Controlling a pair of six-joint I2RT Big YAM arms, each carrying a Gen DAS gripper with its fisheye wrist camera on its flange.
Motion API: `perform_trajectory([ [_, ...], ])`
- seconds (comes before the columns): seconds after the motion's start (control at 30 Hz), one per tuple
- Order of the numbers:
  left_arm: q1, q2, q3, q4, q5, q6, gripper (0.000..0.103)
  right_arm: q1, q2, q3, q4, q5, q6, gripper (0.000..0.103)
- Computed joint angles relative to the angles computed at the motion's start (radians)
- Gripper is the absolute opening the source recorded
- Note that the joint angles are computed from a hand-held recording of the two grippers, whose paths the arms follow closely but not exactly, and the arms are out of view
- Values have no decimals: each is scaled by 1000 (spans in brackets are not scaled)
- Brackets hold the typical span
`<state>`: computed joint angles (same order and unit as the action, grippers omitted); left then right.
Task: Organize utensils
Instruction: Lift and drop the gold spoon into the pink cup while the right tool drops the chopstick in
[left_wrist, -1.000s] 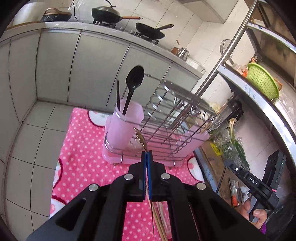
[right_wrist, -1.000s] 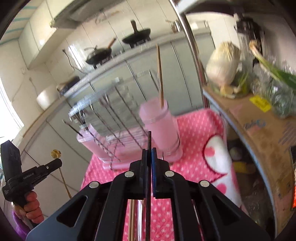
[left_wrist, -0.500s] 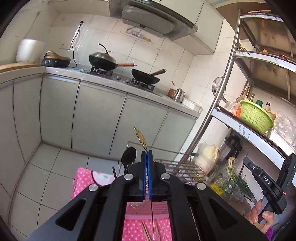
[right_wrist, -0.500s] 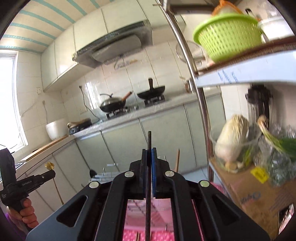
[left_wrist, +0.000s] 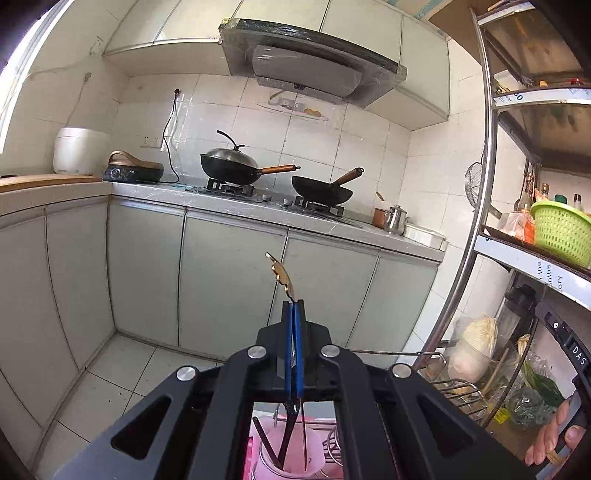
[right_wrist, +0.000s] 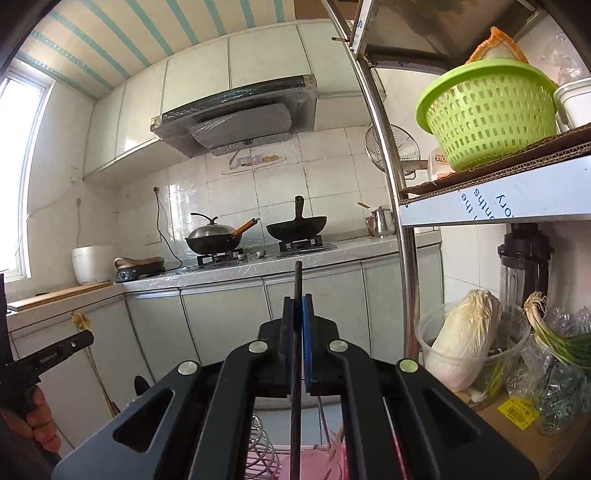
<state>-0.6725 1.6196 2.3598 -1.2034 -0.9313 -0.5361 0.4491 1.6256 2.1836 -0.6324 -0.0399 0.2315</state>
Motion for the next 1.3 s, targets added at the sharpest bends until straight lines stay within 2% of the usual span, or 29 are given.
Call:
perform_trajectory([
  [0.1, 12, -11, -53, 51, -11, 33, 1, 6, 22, 3, 2, 9, -21, 5],
  [0.27, 18, -57, -166, 124, 14, 48, 1, 20, 16, -51, 28, 20, -38, 5],
  [0.4, 11, -82, -222, 111, 49, 35, 1, 28, -12, -108, 21, 10, -30, 5],
  [0.6, -5, -123, -303, 94, 98, -27, 1, 34, -71, -197, -10, -10, 1, 5],
  [0.87, -2, -160, -372, 24, 174, -140, 1, 40, -97, -245, -91, -23, 26, 5],
  [1.03, -6, -164, -380, -6, 202, -149, 2, 33, -90, -239, -147, -53, 39, 5],
  [1.1, -11, -162, -376, -20, 210, -149, 3, 30, -85, -229, -172, -67, 46, 5],
  [1.3, -30, -156, -354, -62, 205, -161, 19, 27, -89, -221, -224, -80, 47, 5],
])
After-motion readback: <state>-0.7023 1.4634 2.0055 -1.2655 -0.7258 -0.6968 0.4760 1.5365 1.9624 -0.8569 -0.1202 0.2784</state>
